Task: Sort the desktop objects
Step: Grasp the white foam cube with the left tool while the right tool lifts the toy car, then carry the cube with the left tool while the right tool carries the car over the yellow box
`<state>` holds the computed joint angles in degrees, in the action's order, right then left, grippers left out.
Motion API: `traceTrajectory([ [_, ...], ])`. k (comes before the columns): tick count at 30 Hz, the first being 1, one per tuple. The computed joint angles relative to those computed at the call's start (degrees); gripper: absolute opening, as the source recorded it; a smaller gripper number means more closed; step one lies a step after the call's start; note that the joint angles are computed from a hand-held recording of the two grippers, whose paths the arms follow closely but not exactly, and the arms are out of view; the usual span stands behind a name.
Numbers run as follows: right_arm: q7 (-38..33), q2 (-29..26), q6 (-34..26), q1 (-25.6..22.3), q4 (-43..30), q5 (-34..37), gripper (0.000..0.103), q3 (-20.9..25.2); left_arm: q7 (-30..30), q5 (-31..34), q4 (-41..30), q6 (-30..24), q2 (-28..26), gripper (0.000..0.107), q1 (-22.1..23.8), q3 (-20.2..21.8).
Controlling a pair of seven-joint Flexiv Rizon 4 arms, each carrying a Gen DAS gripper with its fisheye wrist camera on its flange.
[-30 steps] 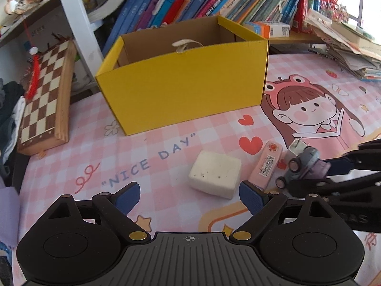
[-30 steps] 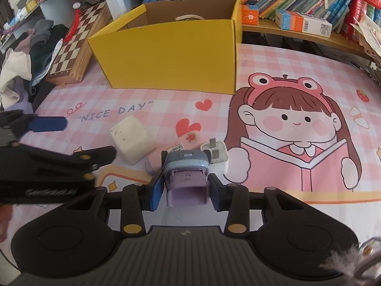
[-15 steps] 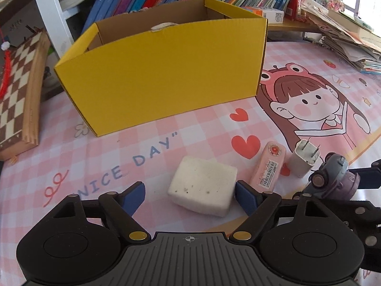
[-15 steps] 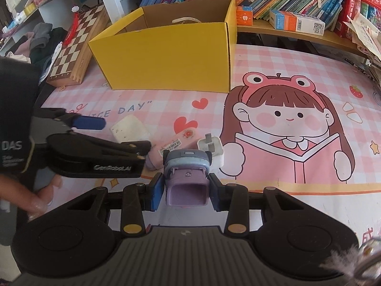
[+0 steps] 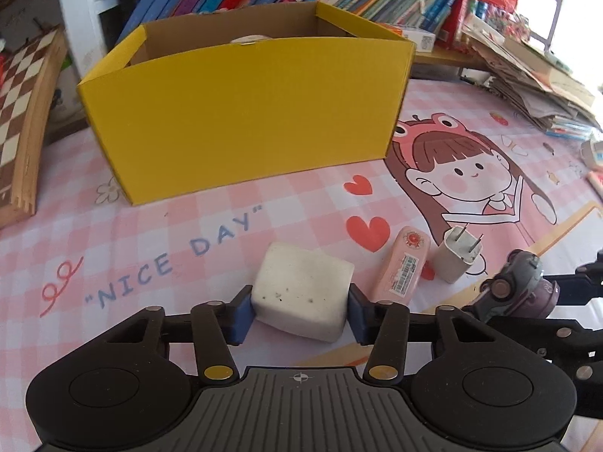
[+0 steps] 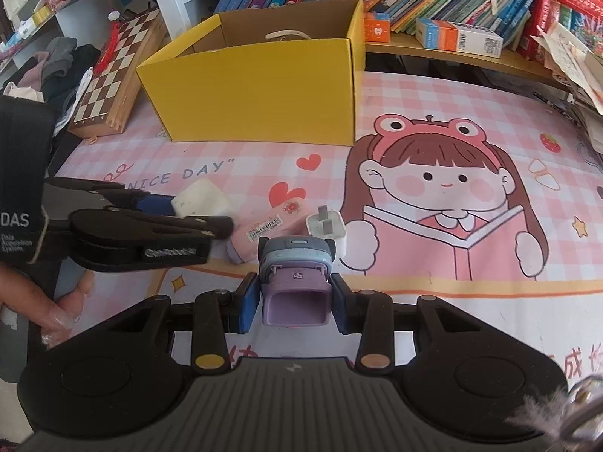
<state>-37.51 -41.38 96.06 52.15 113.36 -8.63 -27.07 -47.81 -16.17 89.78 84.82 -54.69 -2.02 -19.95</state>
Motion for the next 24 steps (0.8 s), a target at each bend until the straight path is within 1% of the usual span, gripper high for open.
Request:
traceTrajectory([
  [5,1.36,0.60,-0.03,3.87,2.02,1.25,0.037,-3.51,1.56,0.52,3.90,1.83,2.52,0.046,3.45,-2.89],
  [8,1.80,1.15,-0.40,5.46,2.80,1.35,0.037,-4.63,3.37,1.38,7.25,4.14,4.23,0.046,6.95,-6.10],
  [12,1.82,2.20,-0.98,6.64,3.28,0.55,0.037,-5.36,4.32,2.49,11.18,6.91,6.01,0.046,12.23,-10.85],
  [15,1.24,3.13,-1.19,7.44,3.42,-0.74,0.037,-6.32,4.22,3.33,13.35,7.53,7.36,0.046,16.29,-14.12],
  [20,-1.53,4.78,-0.67,9.01,3.12,-2.69,0.037,-9.43,4.68,5.79,14.96,9.34,8.43,0.046,22.17,-19.24],
  [24,-2.60,5.60,-1.23,9.16,1.46,-3.17,0.037,-11.37,5.08,7.77,14.06,9.79,8.61,0.046,24.23,-21.44],
])
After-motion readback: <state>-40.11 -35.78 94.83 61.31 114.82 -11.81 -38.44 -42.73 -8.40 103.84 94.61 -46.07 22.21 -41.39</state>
